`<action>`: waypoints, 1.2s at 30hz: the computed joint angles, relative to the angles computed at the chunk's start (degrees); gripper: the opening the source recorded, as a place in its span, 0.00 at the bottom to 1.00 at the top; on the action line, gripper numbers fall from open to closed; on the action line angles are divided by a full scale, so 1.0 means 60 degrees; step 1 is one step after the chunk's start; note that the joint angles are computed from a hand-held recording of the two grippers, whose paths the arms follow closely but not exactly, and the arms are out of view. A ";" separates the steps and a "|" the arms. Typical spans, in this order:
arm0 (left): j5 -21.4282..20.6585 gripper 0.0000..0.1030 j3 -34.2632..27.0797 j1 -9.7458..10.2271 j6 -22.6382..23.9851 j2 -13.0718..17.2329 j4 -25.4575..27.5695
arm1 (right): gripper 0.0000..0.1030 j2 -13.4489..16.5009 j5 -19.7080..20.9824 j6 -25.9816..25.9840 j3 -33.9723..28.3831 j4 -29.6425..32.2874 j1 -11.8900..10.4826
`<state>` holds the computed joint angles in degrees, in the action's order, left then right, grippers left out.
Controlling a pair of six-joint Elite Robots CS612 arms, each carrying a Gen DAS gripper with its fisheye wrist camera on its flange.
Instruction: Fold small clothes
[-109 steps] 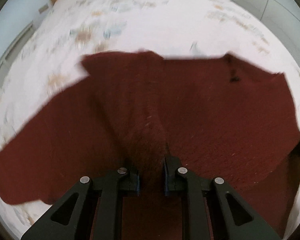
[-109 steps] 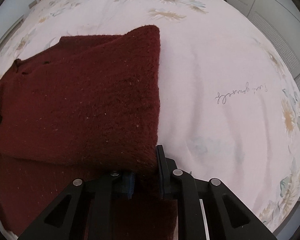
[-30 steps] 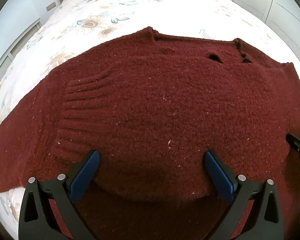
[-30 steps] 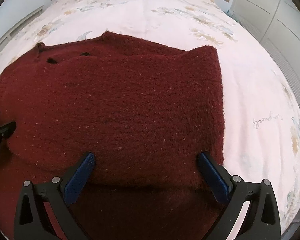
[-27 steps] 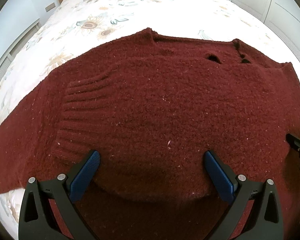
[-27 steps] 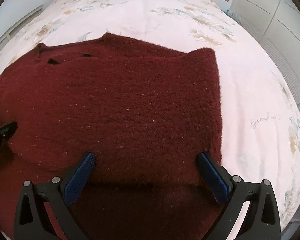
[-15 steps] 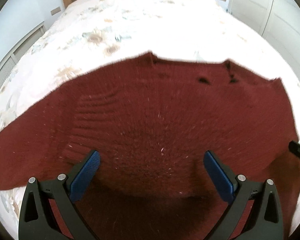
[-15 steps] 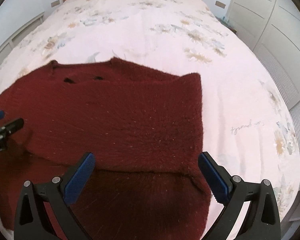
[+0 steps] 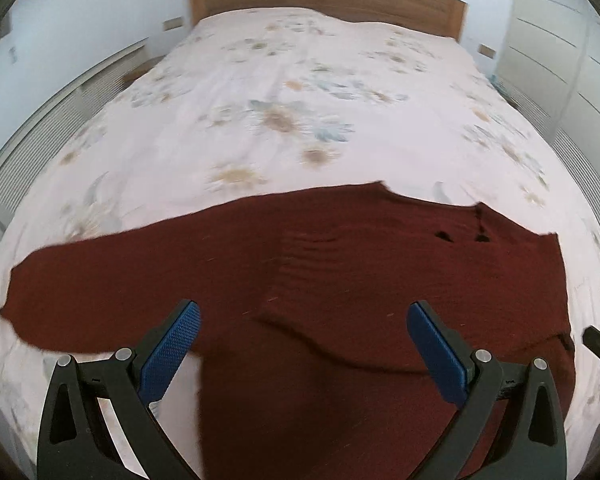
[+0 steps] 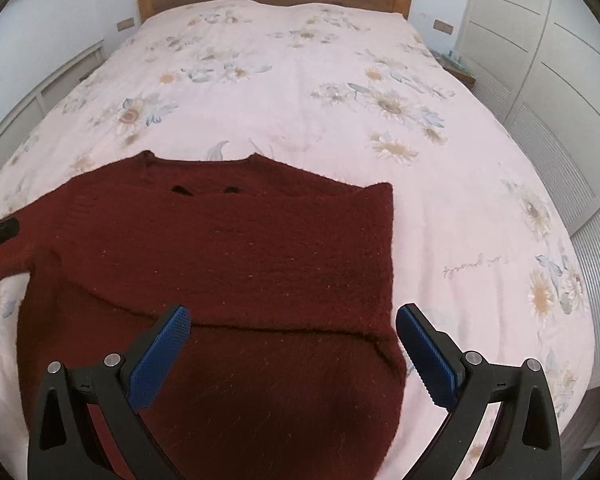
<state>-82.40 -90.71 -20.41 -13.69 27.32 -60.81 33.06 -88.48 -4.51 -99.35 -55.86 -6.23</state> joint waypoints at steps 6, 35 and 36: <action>0.0324 0.99 -0.0291 0.0413 -0.1040 -0.0076 0.0374 | 0.99 -0.0126 0.0332 0.0140 -0.0095 0.0245 -0.0076; 0.0741 0.99 -0.0304 0.2471 -0.5594 0.0138 0.3124 | 0.99 -0.0072 -0.0507 0.0227 -0.0026 0.0890 0.0197; 0.0651 0.99 -0.0329 0.2513 -0.5523 0.0167 0.3089 | 0.99 -0.0069 -0.0509 0.0229 -0.0009 0.0897 0.0205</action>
